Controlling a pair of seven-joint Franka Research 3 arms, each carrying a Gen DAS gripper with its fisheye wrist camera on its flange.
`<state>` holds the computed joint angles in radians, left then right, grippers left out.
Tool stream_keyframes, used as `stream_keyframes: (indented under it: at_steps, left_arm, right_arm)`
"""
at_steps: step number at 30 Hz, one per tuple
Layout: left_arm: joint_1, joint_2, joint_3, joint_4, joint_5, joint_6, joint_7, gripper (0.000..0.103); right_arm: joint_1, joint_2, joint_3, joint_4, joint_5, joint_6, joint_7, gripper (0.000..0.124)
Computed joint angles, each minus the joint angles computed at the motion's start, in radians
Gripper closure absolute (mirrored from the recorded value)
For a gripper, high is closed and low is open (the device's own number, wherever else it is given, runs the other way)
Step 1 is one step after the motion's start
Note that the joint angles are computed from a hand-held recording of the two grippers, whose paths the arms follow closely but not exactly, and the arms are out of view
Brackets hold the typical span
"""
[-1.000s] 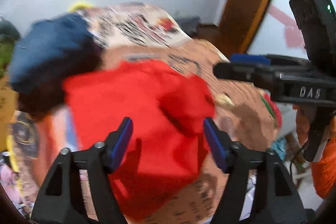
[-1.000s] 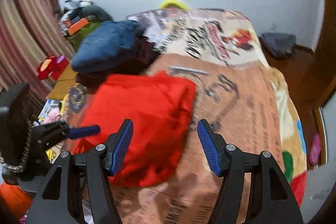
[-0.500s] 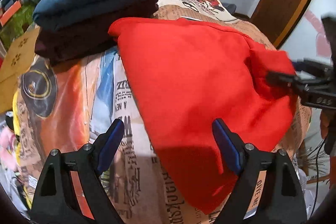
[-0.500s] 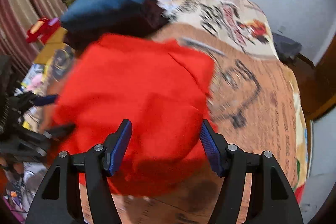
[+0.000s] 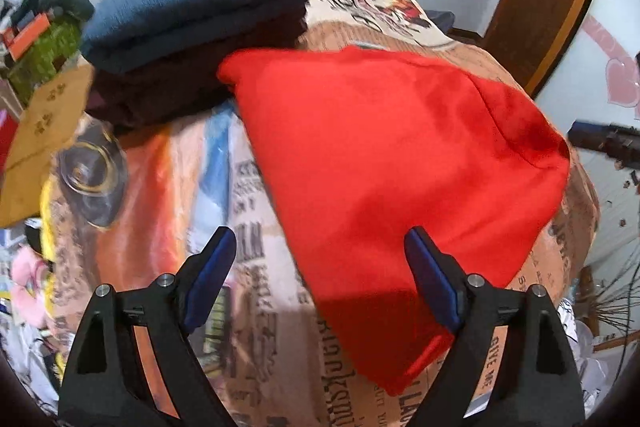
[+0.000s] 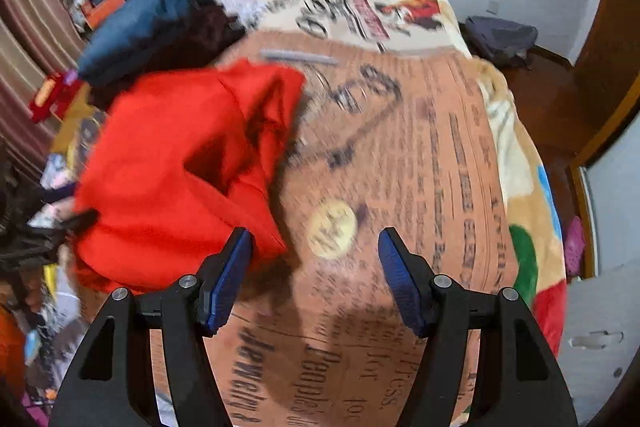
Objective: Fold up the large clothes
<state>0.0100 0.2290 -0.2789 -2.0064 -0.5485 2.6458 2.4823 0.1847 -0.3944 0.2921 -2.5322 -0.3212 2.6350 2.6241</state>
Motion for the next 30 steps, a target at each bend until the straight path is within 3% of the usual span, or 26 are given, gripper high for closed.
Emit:
stream_keyframes:
  at_steps: [4, 9, 13, 17, 19, 22, 24, 26, 30]
  left_arm:
    - [-0.008, -0.006, 0.0, 0.004, 0.017, 0.093, -0.012, 0.017]
    - [0.001, 0.032, -0.002, 0.073, 0.045, 0.104, -0.075, 0.017]
    - [0.014, 0.082, -0.009, 0.141, 0.078, 0.036, -0.144, 0.017]
    - [0.025, 0.159, -0.017, 0.232, 0.104, -0.107, -0.204, 0.017]
    - [0.033, 0.193, -0.026, 0.269, 0.102, -0.159, -0.213, 0.017]
    - [0.054, 0.273, -0.043, 0.366, 0.075, -0.271, -0.229, 0.015]
    - [0.066, 0.328, -0.049, 0.44, 0.054, -0.356, -0.266, 0.014]
    - [0.078, 0.404, -0.054, 0.544, 0.035, -0.475, -0.316, 0.014]
    - [0.085, 0.524, -0.067, 0.693, 0.017, -0.63, -0.382, 0.013]
  right_arm:
    - [-0.011, 0.071, -0.003, 0.086, -0.041, 0.073, -0.029, 0.062]
    - [0.017, 0.221, -0.027, 0.212, -0.084, 0.093, -0.09, 0.061]
    - [0.081, 0.352, -0.091, 0.3, -0.031, 0.075, -0.211, 0.061]
    - [0.115, 0.396, -0.156, 0.295, 0.08, 0.058, -0.288, 0.061]
    - [0.116, 0.392, -0.183, 0.262, 0.233, 0.064, -0.392, 0.061]
    - [0.112, 0.39, -0.208, 0.215, 0.703, 0.111, -0.723, 0.054]
    - [0.11, 0.391, -0.215, 0.21, 0.921, 0.119, -0.895, 0.054]
    - [0.103, 0.406, -0.221, 0.232, 1.013, 0.087, -0.992, 0.053]
    - [0.088, 0.467, -0.215, 0.292, 1.109, 0.055, -1.096, 0.051]
